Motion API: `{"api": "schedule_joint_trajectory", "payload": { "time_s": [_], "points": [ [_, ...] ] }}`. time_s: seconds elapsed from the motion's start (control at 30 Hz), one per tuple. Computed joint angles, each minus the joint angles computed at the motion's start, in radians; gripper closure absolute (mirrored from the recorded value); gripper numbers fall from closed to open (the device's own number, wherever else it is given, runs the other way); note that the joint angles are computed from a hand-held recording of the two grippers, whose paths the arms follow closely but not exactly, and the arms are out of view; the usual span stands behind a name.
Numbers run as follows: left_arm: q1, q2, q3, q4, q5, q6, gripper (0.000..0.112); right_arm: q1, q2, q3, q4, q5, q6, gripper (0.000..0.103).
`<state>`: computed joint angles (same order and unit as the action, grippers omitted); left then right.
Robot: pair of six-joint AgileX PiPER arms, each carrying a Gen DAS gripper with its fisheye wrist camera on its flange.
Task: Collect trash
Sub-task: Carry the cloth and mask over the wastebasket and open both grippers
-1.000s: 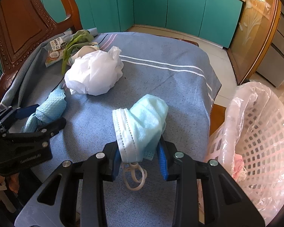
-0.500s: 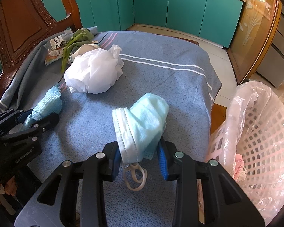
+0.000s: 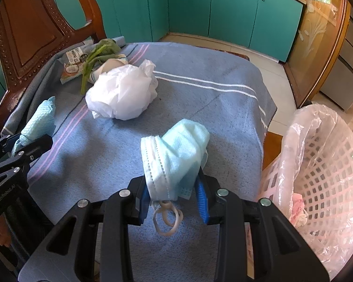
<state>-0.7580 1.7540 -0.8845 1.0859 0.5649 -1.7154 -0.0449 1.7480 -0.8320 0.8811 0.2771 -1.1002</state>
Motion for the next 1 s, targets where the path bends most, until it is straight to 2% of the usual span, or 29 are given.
{"api": "schedule_joint_trajectory", "payload": {
  "time_s": [0.2, 0.4, 0.5, 0.7, 0.87, 1.0],
  "points": [
    [-0.040, -0.042, 0.007, 0.016, 0.066, -0.027, 0.071, -0.030, -0.050, 0.031, 0.192, 0.031, -0.205, 0.069],
    [-0.066, -0.067, 0.012, 0.005, 0.101, -0.031, 0.071, -0.046, -0.065, 0.036, 0.259, 0.064, -0.275, 0.069],
    [-0.068, -0.074, 0.018, 0.002, 0.105, -0.034, 0.071, -0.087, -0.070, 0.027, 0.285, 0.140, -0.303, 0.069],
    [-0.064, -0.070, 0.018, -0.004, 0.099, -0.033, 0.071, -0.135, -0.086, 0.024, 0.328, 0.218, -0.340, 0.069],
    [-0.070, -0.058, -0.007, -0.015, 0.097, -0.015, 0.071, -0.159, -0.124, 0.036, 0.357, 0.203, -0.370, 0.069],
    [-0.091, -0.061, -0.034, -0.014, 0.098, 0.009, 0.071, -0.229, -0.194, 0.051, 0.413, 0.156, -0.435, 0.069]
  ]
}}
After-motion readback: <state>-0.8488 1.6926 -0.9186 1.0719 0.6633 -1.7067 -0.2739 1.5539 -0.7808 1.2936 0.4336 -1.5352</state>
